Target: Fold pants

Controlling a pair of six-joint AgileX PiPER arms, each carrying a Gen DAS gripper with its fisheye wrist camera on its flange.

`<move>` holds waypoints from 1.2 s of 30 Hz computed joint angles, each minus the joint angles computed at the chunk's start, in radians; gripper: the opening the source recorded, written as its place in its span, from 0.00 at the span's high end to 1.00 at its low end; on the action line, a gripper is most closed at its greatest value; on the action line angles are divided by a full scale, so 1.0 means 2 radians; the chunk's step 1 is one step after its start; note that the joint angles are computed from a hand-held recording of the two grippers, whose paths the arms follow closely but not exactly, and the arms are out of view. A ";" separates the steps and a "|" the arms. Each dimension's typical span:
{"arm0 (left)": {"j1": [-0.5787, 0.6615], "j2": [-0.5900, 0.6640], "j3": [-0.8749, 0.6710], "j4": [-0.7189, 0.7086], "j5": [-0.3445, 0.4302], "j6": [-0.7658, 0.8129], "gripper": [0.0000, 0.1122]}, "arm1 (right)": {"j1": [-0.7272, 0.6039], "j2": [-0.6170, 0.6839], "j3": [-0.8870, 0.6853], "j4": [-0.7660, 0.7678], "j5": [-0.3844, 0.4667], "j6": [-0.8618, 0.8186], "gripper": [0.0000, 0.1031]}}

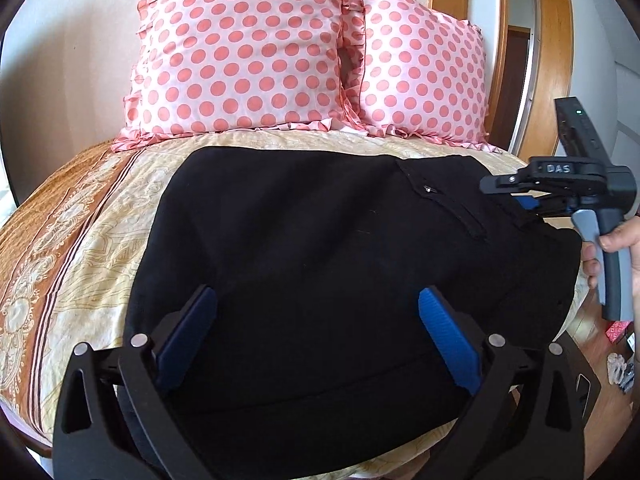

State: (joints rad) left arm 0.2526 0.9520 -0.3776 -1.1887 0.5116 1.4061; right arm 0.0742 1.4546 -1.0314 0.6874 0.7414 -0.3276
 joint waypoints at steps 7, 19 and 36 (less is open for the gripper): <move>-0.012 -0.002 0.006 -0.014 -0.017 0.013 0.10 | 0.017 -0.007 0.010 0.000 -0.020 -0.043 0.56; 0.029 -0.002 -0.010 0.005 0.039 0.003 0.10 | 0.010 0.005 0.012 0.031 -0.031 -0.077 0.62; 0.153 0.326 -0.358 0.129 0.290 -0.225 0.29 | 0.026 -0.005 0.010 0.014 -0.042 -0.088 0.80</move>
State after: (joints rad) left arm 0.5584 1.6032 -1.0930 -0.9305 1.0924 0.9562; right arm 0.1266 1.4438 -1.0111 0.7151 0.6575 -0.5042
